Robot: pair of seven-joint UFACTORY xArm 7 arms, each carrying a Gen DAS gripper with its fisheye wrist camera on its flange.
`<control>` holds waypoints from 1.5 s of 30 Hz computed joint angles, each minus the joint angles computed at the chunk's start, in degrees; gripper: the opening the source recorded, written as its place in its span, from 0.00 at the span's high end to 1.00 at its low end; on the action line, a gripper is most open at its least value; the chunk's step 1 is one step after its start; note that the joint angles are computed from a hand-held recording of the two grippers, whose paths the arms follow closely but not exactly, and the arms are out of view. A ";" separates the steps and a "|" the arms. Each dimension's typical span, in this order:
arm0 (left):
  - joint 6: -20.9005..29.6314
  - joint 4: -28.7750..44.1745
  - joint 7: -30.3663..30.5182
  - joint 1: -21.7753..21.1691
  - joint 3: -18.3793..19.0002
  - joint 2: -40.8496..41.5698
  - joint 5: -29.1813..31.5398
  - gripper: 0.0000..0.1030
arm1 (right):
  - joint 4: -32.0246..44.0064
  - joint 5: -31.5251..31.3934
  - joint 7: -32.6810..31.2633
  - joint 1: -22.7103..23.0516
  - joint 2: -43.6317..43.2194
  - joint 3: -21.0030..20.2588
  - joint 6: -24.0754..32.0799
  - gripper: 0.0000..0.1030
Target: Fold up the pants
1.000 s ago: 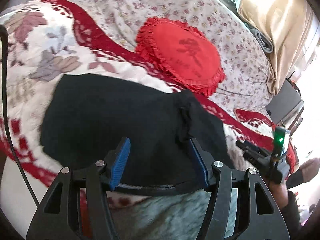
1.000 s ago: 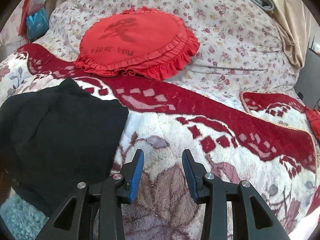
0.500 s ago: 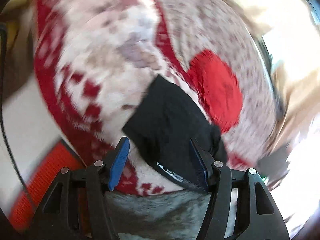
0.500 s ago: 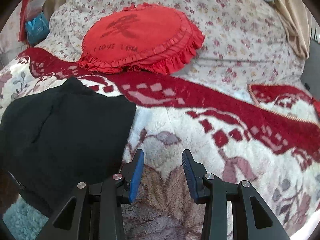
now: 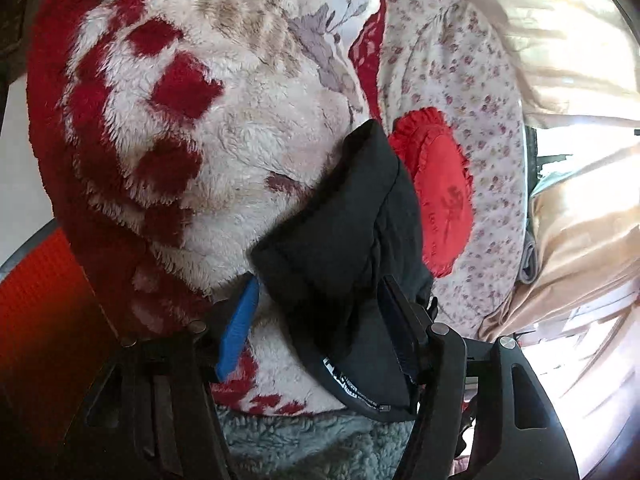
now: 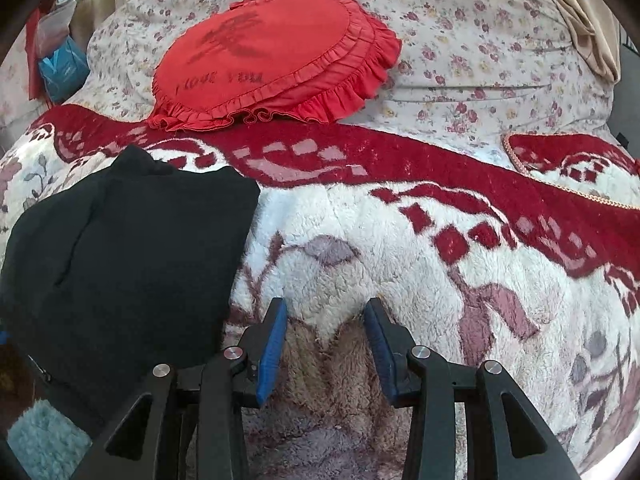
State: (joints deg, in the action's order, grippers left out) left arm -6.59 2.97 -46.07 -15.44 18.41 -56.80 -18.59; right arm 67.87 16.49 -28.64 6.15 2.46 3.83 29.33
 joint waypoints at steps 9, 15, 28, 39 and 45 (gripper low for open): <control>-7.42 -1.52 -1.04 -4.03 3.17 -4.84 1.63 0.51 | -0.28 -0.32 -0.03 0.00 -0.04 0.03 -0.32 0.61; -3.82 -0.46 -0.38 0.50 0.23 -1.62 2.52 0.53 | -0.29 -0.48 -0.08 -0.01 0.04 0.02 -0.53 0.61; 20.62 17.32 -0.76 25.67 -31.61 4.26 19.69 0.87 | -0.15 0.50 -0.38 -0.17 0.14 0.00 -0.02 0.59; 18.83 49.97 27.64 4.12 -28.22 39.67 26.24 0.87 | 1.67 5.18 -1.81 -1.09 0.86 -0.11 3.50 0.59; 32.69 58.02 42.92 -1.92 -26.59 48.85 20.78 0.86 | 3.28 10.11 -4.36 -2.40 1.40 -0.44 7.36 0.59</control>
